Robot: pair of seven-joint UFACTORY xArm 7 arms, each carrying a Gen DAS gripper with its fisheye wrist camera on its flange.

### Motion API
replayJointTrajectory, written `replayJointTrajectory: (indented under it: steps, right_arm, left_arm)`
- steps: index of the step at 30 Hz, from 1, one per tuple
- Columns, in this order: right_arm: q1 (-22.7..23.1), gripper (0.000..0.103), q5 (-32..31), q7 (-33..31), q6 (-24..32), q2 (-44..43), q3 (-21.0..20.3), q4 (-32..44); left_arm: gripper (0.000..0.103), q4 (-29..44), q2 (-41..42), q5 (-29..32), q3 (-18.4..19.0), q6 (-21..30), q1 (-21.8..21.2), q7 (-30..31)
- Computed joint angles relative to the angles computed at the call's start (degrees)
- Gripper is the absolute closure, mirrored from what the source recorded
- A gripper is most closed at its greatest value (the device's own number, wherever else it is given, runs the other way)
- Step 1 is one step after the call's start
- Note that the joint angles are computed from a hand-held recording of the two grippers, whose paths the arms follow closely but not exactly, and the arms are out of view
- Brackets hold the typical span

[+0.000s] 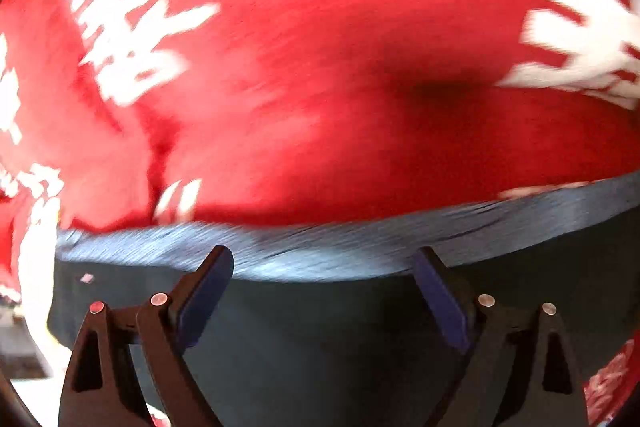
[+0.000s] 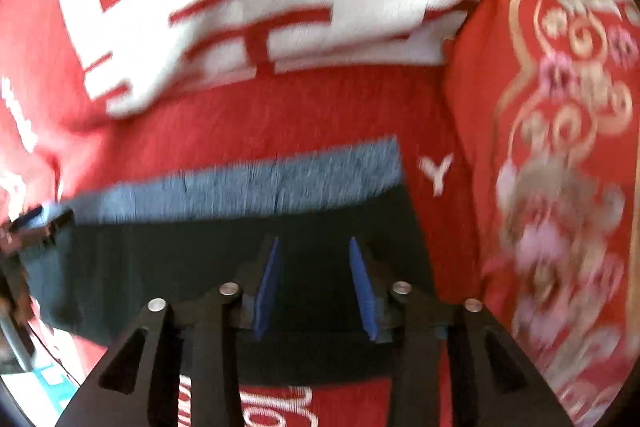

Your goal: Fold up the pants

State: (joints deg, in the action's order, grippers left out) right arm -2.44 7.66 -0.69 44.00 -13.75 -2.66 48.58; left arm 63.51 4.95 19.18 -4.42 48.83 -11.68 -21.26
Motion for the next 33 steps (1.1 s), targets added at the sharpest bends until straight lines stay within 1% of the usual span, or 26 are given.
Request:
replayJointTrajectory:
  steps: [1, 2, 4, 6, 7, 9, 10, 12, 15, 16, 17, 18, 19, 21, 22, 24, 25, 26, 27, 28, 29, 30, 32, 33]
  right_arm:
    - [-0.11, 0.059, -0.82, 0.36, -0.08, -0.32, 0.3, -1.01]
    - [-0.22, 0.059, -1.3, 0.63, -0.38, -0.63, 0.41, -2.26]
    - [0.03, 0.059, -0.32, -0.93, -4.9, -2.48, -0.1, -5.82]
    - [-0.21, 0.059, -1.17, -2.81, -5.8, -2.46, -0.74, -6.33]
    - [-0.1, 0.059, -1.97, -1.19, -6.44, -3.36, 0.7, -7.78]
    - [0.0, 0.059, -2.05, -1.48, -5.99, -2.62, 0.31, -7.08]
    - [0.01, 0.059, -1.77, -1.42, -5.9, -3.77, 0.19, -8.48]
    - [0.04, 0.059, -1.51, -0.75, -5.07, -2.61, 0.15, -7.0]
    - [-0.41, 0.059, -3.15, 1.97, -1.26, -3.52, 0.96, -5.35]
    - [0.44, 0.059, -1.21, 1.4, -0.39, -5.18, 0.56, -6.02]
    - [1.64, 0.059, 1.79, 0.05, 0.4, -6.3, -0.3, -6.24]
    - [3.49, 0.059, 6.16, -1.79, 1.5, -7.98, -1.25, -6.85]
    - [4.67, 0.059, 8.76, -2.73, 2.37, -9.02, -1.55, -7.23]
    - [8.42, 0.059, 15.85, -4.13, 4.35, -11.55, -1.57, -8.44]
    - [10.2, 0.059, 19.25, -4.71, 4.65, -12.34, -1.53, -9.07]
    - [15.26, 0.059, 28.4, -5.14, 4.18, -13.49, -0.56, -10.85]
    - [18.15, 0.058, 33.59, -5.09, 2.8, -13.32, 0.41, -11.81]
    - [19.86, 0.058, 36.81, -5.27, 1.64, -12.82, 1.03, -12.25]
    - [22.78, 0.058, 42.21, -5.47, -0.59, -11.93, 2.33, -13.02]
    - [24.81, 0.058, 46.01, -6.05, -2.78, -10.09, 3.43, -13.0]
    - [26.92, 0.058, 50.17, -6.52, -5.28, -8.08, 4.85, -12.72]
    - [29.29, 0.058, 55.82, -8.16, -8.14, -5.11, 6.05, -11.8]
    - [31.85, 0.058, 65.51, -12.0, -12.14, -0.81, 8.08, -10.03]
    - [32.39, 0.058, 68.8, -13.08, -13.85, 0.96, 9.41, -9.09]
  left_arm:
    - [0.011, -0.3, 0.28, 0.9, 0.68, 0.79, 0.48, -1.03]
    - [0.011, -0.35, 1.02, 0.05, 1.55, 0.77, 1.55, -1.22]
    - [0.011, -0.68, 1.74, -3.1, 2.54, -1.83, 3.46, -0.81]
    - [0.011, 0.8, 3.54, -1.54, 3.66, -1.57, 4.47, -2.54]
    - [0.011, 1.39, 4.4, -0.97, 4.09, -2.14, 4.91, -3.15]
    - [0.011, 3.64, 6.17, 0.92, 4.78, -0.46, 5.1, -4.71]
    - [0.011, 4.41, 6.57, 1.67, 5.1, 0.3, 5.26, -5.07]
    - [0.011, 4.78, 6.19, 4.35, 6.01, 1.65, 5.76, -5.36]
    - [0.011, 2.47, 2.9, 5.5, 6.9, 1.92, 8.13, -2.42]
    - [0.011, 1.24, 1.33, 5.66, 7.13, 1.93, 9.09, -1.07]
    - [0.011, 0.01, -0.11, 6.1, 7.42, 1.73, 10.12, 0.19]
    - [0.011, -1.42, -1.7, 6.57, 7.78, 1.48, 11.26, 1.6]
    - [0.011, -2.68, -3.05, 6.8, 8.04, 1.28, 12.38, 3.05]
    - [0.011, -5.62, -5.34, 8.03, 8.78, 0.48, 14.8, 5.62]
    - [0.011, -8.82, -7.08, 9.06, 9.07, -0.77, 15.97, 6.04]
    - [0.011, -11.89, -7.79, 10.39, 9.69, -2.1, 18.3, 8.02]
    - [0.011, -12.75, -7.81, 10.67, 9.83, -2.69, 19.25, 8.86]
    - [0.01, -13.51, -8.02, 10.28, 10.1, -3.38, 20.16, 10.23]
    - [0.006, -15.58, -8.99, 7.63, 11.83, -6.47, 20.66, 13.27]
    - [0.003, -16.35, -8.77, 6.73, 11.16, -8.78, 22.19, 13.91]
    - [0.001, -16.82, -8.85, 5.6, 11.34, -9.87, 22.91, 15.14]
    - [0.001, -17.49, -9.01, 3.26, 11.7, -11.38, 23.51, 18.01]
    - [0.001, -17.85, -8.6, 1.87, 11.53, -13.53, 24.21, 21.04]
    - [0.001, -18.31, -8.78, 1.24, 11.51, -14.71, 24.48, 23.02]
